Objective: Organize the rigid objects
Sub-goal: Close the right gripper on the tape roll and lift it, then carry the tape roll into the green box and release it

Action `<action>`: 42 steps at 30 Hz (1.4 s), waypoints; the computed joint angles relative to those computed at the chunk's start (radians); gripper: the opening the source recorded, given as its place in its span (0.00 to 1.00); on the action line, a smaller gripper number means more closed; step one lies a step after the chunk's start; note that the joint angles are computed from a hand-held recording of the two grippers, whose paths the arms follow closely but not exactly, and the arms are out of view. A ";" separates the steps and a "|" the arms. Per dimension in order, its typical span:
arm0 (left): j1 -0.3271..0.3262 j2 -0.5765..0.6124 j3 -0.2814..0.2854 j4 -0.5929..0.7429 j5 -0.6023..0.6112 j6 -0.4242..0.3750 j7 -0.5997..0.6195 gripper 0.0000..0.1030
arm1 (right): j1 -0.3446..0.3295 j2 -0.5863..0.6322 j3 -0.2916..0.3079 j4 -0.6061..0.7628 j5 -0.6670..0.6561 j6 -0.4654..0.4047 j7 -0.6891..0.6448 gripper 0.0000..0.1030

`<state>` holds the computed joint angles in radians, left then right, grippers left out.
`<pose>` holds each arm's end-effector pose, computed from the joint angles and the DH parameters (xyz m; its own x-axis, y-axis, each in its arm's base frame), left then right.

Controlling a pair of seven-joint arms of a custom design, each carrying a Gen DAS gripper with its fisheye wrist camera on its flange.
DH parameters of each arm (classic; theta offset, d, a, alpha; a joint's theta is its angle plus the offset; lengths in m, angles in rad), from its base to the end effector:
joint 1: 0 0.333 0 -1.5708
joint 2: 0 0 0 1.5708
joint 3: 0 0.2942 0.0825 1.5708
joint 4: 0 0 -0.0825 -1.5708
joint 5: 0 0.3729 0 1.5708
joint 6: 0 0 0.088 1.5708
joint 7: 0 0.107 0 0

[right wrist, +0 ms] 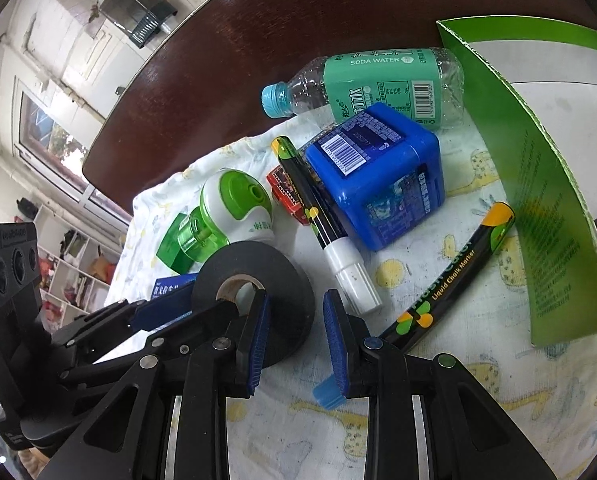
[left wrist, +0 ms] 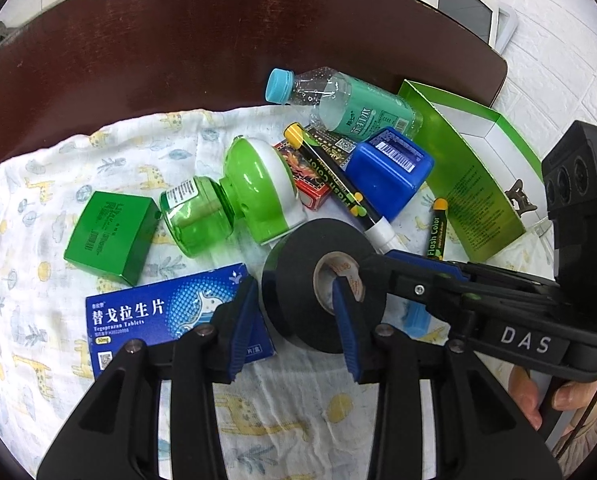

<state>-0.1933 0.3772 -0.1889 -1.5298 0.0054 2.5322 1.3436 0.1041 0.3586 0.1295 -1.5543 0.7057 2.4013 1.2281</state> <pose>0.6544 -0.2409 0.4996 -0.1799 -0.9641 0.1951 -0.8278 0.0413 -0.5595 0.6706 0.1516 0.4825 0.2626 -0.8174 -0.5127 -0.8749 0.0223 -0.4838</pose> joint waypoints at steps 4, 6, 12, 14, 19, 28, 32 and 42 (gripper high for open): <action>-0.001 0.002 0.000 -0.001 0.003 0.007 0.005 0.35 | -0.017 0.010 0.008 0.012 0.044 -0.031 -0.013 0.29; 0.000 0.002 -0.001 0.001 0.000 0.005 0.007 0.33 | -0.020 0.011 0.008 0.015 0.050 -0.046 -0.014 0.28; -0.005 0.000 0.005 -0.003 0.011 0.009 0.000 0.32 | -0.028 0.026 0.008 0.037 0.075 -0.102 -0.024 0.29; -0.006 0.001 0.004 -0.003 0.015 0.011 0.001 0.32 | -0.028 0.034 0.008 0.048 0.075 -0.111 -0.022 0.29; -0.010 -0.015 0.010 -0.023 0.028 0.033 -0.014 0.32 | -0.025 0.024 0.008 0.040 0.071 -0.104 -0.034 0.29; -0.026 -0.045 0.016 -0.023 0.083 0.039 -0.051 0.32 | -0.012 -0.037 0.003 -0.005 0.088 -0.066 -0.101 0.29; -0.037 -0.059 0.013 -0.035 0.102 0.052 -0.057 0.32 | -0.013 -0.075 -0.004 -0.046 0.115 -0.045 -0.130 0.29; -0.095 -0.021 0.012 0.073 0.188 0.031 -0.072 0.32 | -0.027 -0.166 -0.039 -0.126 0.224 0.000 -0.230 0.29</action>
<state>-0.2888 0.3559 -0.1767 -1.4567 0.1935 2.5627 1.2717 0.0773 0.1928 0.0902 -1.6798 0.9297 2.4018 0.9984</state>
